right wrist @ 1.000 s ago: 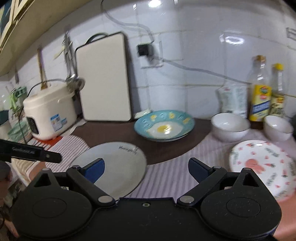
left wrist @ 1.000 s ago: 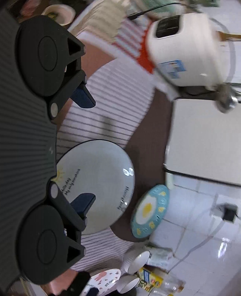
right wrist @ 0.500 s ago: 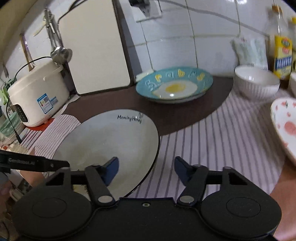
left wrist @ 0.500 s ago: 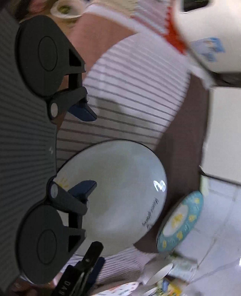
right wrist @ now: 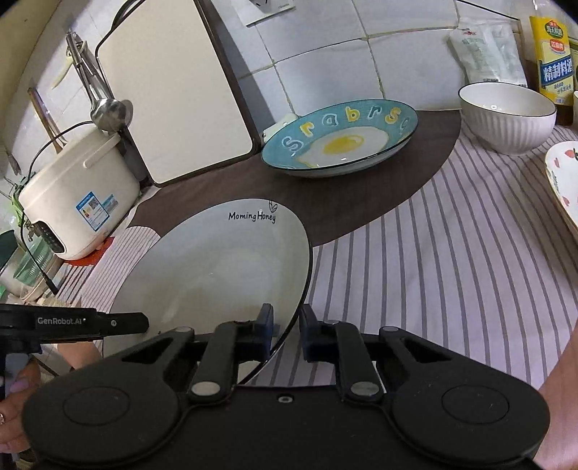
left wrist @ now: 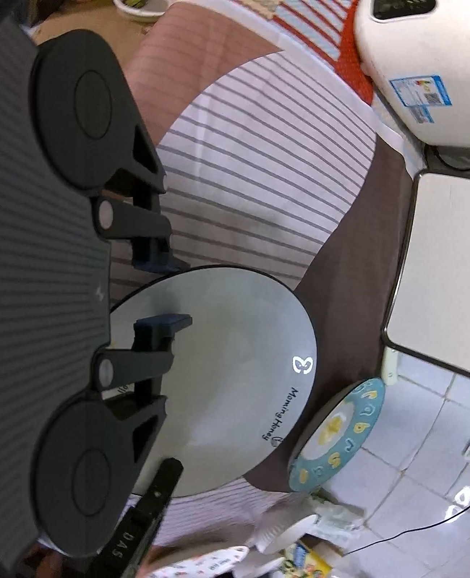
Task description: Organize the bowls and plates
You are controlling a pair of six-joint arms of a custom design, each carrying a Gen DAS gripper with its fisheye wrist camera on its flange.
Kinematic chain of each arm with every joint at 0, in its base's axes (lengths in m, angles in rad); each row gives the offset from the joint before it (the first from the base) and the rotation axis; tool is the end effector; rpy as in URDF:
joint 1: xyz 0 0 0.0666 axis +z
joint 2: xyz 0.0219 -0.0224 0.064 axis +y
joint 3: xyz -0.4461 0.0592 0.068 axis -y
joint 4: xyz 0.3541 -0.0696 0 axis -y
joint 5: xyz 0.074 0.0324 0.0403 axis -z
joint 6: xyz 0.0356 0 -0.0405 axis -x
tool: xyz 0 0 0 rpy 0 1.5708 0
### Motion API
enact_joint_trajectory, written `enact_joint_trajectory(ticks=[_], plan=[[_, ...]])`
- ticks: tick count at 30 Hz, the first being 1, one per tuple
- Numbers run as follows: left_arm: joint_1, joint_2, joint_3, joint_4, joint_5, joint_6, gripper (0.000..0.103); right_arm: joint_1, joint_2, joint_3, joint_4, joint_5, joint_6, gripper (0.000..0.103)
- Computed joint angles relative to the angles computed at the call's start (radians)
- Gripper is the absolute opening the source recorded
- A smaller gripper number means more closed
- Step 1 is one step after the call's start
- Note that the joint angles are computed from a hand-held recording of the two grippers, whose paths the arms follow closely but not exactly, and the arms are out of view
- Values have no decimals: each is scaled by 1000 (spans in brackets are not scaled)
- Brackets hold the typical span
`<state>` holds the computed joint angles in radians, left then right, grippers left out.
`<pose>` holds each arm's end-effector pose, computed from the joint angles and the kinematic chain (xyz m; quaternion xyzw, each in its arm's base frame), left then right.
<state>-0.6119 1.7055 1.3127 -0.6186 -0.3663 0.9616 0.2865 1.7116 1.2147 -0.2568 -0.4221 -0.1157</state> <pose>0.4434 -0.2961 0.3370 -0.2139 0.9219 -0.0686 0.3156 0.5146 0.1664 0.3209 -0.1595 0.8870 0.2660 0.3422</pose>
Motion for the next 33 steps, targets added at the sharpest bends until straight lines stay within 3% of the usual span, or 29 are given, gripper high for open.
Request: enact_joint_trajectory(ticks=[5,8,13,17,20,30,33], plan=[[-11,15,15,-11,-31,-2,28,-8,15,14,-6,-34,-7,21],[-32,38,50,-55,-82,-12,34,-10,18,30,-36,-44,93,22],[-25,32,54,-68,-55,-24,32,-20,14,43,-71,-56,163,22],[-45,51,98,-115,-80,-38,32,-31,4,52,-100,-42,171,22],[-56,59,118,-110,-70,-28,32,-44,-12,49,-98,-31,189,22],[-99,129,274,-134,-57,-135,32,-133,-63,58,-148,-12,186,22],[-98,162,325,-142,-17,-150,32,-159,-63,59,-146,-6,182,22]])
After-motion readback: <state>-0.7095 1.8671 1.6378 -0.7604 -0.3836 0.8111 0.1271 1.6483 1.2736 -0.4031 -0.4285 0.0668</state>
